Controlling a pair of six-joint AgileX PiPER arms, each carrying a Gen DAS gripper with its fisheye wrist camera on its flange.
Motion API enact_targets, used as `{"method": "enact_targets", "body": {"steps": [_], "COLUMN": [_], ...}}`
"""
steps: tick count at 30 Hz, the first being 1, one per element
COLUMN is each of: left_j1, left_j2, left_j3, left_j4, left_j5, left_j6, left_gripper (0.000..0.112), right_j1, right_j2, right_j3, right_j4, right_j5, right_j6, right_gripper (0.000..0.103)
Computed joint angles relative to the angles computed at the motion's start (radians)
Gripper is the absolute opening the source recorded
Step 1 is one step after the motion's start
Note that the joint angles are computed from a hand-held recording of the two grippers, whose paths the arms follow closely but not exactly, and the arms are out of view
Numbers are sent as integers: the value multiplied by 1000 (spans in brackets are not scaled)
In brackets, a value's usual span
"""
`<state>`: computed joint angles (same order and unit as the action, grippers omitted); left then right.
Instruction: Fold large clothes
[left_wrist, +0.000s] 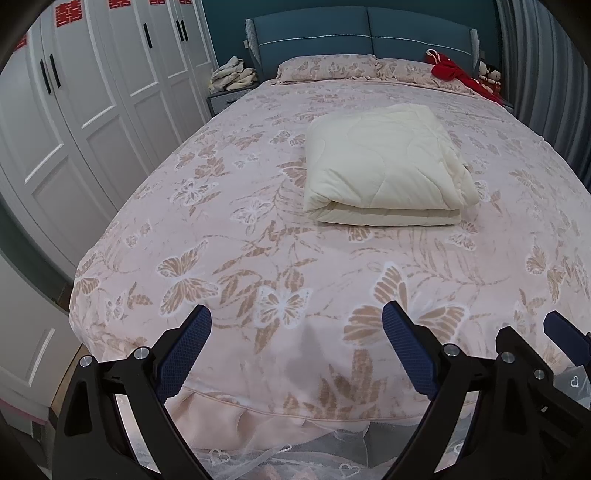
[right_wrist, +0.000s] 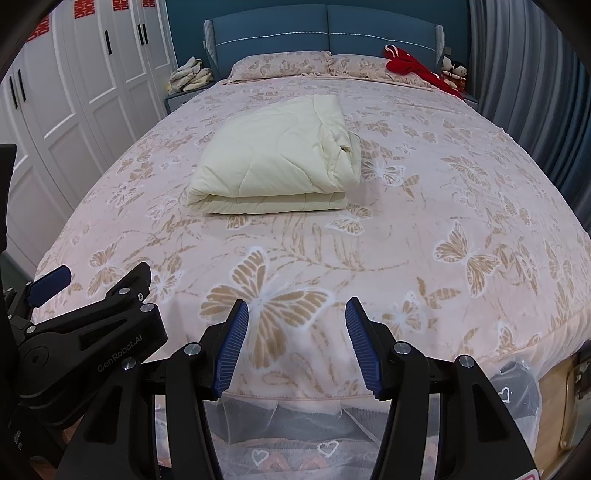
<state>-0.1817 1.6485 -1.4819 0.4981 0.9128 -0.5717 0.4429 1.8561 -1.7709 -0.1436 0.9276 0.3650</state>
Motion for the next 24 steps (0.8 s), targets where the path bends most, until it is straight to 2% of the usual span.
{"method": "enact_targets", "body": {"steps": [24], "left_j1": [-1], "left_j2": [6], "left_j3": [15], "left_j4": [-3], "left_j5": [-16], "left_j6": [18], "left_gripper": [89], "right_j1": [5], "right_j2": [6], "right_j3": [3], "right_j4": [-12], "right_j5": [4], "right_j6": [17], "right_gripper": [54]}}
